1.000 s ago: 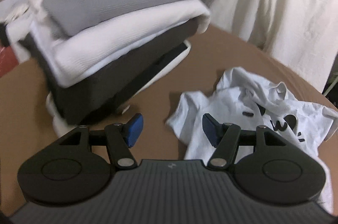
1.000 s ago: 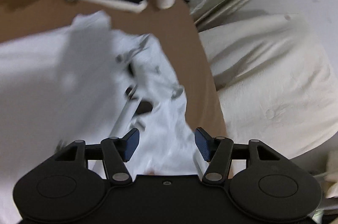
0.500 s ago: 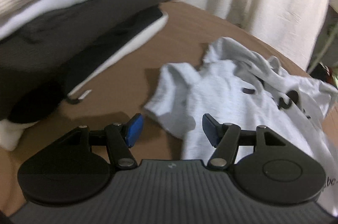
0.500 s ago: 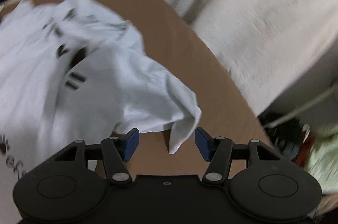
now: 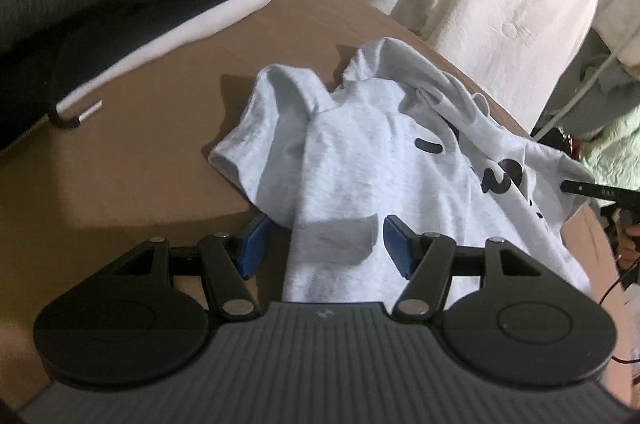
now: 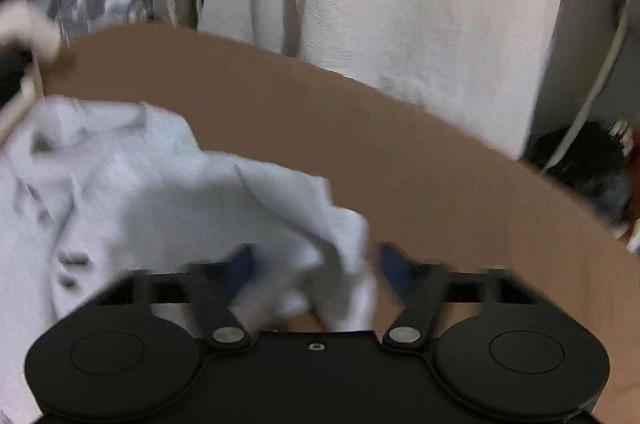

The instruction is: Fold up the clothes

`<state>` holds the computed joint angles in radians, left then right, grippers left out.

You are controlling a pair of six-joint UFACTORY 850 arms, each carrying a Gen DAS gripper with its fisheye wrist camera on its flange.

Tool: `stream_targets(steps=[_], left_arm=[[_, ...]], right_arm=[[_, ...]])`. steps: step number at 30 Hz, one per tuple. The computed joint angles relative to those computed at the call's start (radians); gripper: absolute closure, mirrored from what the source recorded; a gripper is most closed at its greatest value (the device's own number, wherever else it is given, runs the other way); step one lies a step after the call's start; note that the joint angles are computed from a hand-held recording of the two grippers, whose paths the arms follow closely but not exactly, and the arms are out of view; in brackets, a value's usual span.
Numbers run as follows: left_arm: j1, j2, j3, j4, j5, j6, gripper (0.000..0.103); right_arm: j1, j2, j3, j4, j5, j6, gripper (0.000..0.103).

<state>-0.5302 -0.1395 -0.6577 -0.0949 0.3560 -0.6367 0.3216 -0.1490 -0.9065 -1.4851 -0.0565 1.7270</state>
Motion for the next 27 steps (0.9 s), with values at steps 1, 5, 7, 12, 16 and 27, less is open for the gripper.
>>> stream_targets(steps=[1, 5, 7, 12, 16, 27], left_arm=[[0.006, -0.001, 0.002, 0.027, 0.005, -0.035, 0.041], [0.005, 0.000, 0.000, 0.016, -0.001, -0.026, 0.041], [-0.005, 0.005, -0.002, -0.041, -0.010, 0.039, 0.041], [-0.049, 0.055, 0.008, -0.236, 0.000, 0.344, 0.041], [-0.058, 0.078, 0.020, -0.118, 0.036, 0.270, 0.041], [-0.059, 0.068, 0.014, -0.484, 0.042, 0.529, 0.040]], right_arm=[[-0.011, 0.000, -0.007, 0.073, 0.074, 0.008, 0.095], [0.026, 0.026, -0.021, 0.030, -0.014, -0.010, 0.098], [0.028, 0.053, -0.013, 0.084, -0.087, -0.031, 0.099], [0.059, 0.167, 0.038, -0.010, -0.355, 0.059, 0.100], [0.090, 0.222, 0.061, -0.013, -0.516, -0.001, 0.100], [0.056, 0.096, 0.069, 0.155, -0.648, -0.186, 0.100]])
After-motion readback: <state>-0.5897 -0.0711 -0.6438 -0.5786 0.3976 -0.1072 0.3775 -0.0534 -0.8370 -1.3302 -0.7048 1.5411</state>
